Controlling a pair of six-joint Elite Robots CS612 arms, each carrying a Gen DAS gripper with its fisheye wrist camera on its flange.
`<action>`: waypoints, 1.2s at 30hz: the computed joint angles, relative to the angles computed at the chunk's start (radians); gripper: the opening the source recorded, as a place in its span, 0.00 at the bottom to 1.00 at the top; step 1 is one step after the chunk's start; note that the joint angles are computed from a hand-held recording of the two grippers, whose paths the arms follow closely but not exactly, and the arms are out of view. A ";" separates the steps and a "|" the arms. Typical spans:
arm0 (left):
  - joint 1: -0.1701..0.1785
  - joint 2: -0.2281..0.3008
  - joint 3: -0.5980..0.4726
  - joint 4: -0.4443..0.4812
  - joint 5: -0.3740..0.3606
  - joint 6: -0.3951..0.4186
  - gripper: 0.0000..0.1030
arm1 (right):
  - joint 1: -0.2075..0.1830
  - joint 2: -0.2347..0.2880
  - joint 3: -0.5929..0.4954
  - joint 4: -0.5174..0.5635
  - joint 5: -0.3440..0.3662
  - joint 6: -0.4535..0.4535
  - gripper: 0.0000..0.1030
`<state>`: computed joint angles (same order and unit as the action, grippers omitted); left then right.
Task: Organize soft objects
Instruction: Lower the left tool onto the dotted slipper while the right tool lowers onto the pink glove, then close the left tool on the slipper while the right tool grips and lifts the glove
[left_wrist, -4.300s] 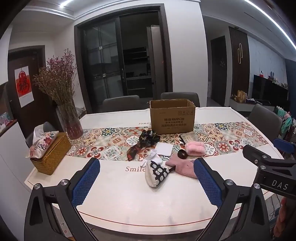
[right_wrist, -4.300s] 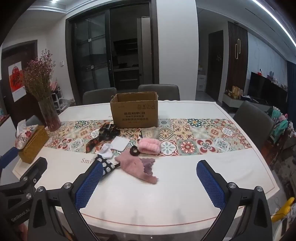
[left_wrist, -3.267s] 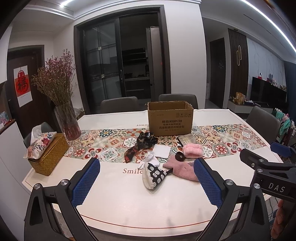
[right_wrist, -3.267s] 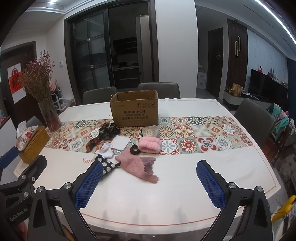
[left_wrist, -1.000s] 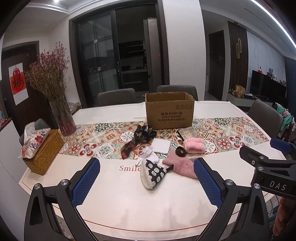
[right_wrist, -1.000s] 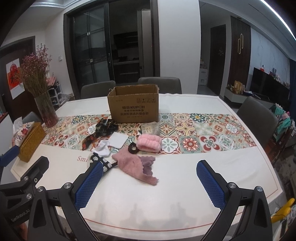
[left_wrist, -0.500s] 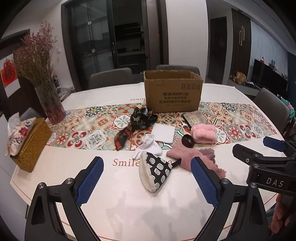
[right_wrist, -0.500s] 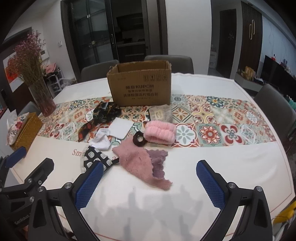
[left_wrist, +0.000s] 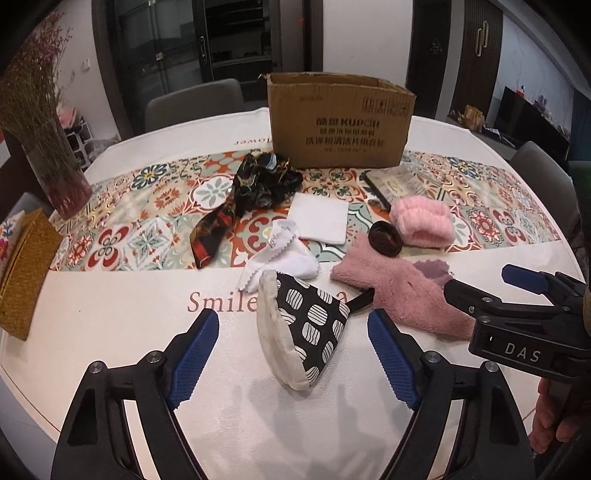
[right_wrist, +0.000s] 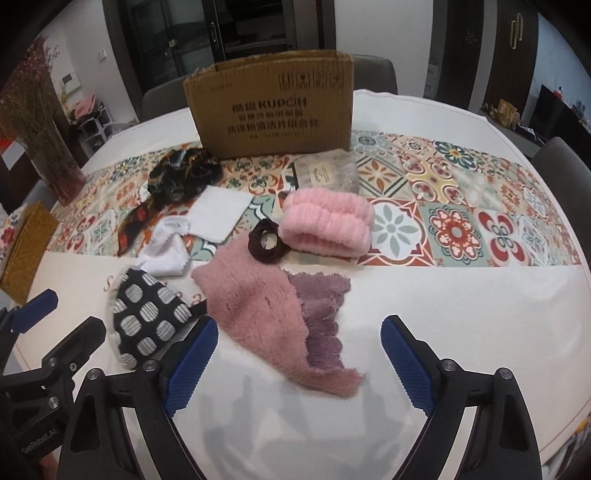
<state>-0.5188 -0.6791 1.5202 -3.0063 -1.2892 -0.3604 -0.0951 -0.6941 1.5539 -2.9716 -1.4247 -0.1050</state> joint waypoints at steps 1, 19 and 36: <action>-0.001 0.008 -0.008 0.010 0.006 -0.012 0.76 | -0.001 0.008 -0.009 0.008 0.004 -0.011 0.87; 0.017 0.076 -0.094 0.129 -0.073 -0.095 0.47 | -0.001 0.092 -0.094 0.076 0.046 -0.111 0.72; 0.020 0.074 -0.095 0.090 -0.104 -0.109 0.15 | -0.005 0.084 -0.100 0.122 0.131 -0.138 0.12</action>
